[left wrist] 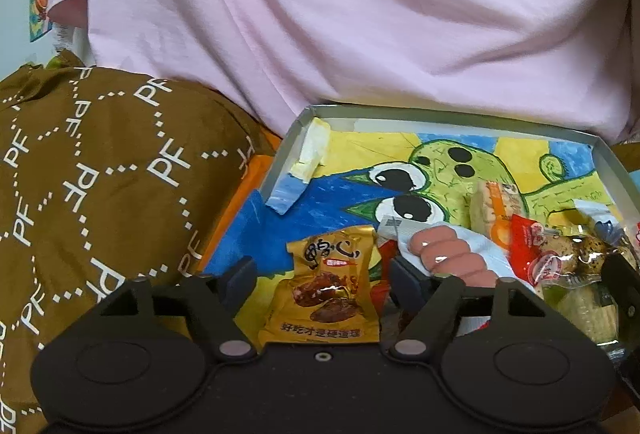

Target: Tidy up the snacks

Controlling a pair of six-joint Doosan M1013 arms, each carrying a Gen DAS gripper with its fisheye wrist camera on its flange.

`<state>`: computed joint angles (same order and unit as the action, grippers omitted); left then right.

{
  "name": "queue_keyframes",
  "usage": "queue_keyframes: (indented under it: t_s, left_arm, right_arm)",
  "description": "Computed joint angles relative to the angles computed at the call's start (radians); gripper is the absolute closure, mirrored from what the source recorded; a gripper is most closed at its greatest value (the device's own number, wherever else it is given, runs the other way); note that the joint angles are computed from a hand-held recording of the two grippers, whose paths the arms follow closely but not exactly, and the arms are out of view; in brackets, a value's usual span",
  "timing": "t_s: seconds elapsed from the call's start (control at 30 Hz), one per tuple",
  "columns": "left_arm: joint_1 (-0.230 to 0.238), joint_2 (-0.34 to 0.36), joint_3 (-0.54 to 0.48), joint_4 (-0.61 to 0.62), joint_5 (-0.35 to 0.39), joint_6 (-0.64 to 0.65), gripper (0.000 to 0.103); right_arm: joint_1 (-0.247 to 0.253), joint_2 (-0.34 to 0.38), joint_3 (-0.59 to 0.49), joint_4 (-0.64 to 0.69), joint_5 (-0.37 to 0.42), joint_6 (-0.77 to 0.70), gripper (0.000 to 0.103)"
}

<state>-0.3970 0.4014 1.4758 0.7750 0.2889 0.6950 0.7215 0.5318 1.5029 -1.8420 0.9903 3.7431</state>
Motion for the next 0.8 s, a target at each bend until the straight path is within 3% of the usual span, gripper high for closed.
queue_keyframes:
  t_s: [0.17,0.4,0.6,0.8]
  left_arm:
    - [-0.001,-0.004,0.013,0.1,-0.003,-0.122,0.015]
    - [-0.004,-0.014,0.039,0.293,-0.01,-0.339,0.002]
    - [0.001,-0.034,0.063,0.321,-0.051,-0.385,0.001]
    - [-0.004,-0.066,0.098,0.46,-0.071,-0.504,0.001]
  right_arm:
    - [0.0,0.0,0.0,-0.002,0.002,0.002,0.001]
    - [0.002,-0.001,0.0,-0.004,0.008,0.004,0.0]
    - [0.007,-0.007,0.001,0.002,0.015,-0.006,0.0]
    - [0.021,-0.024,0.005,0.028,0.035,-0.034,0.0]
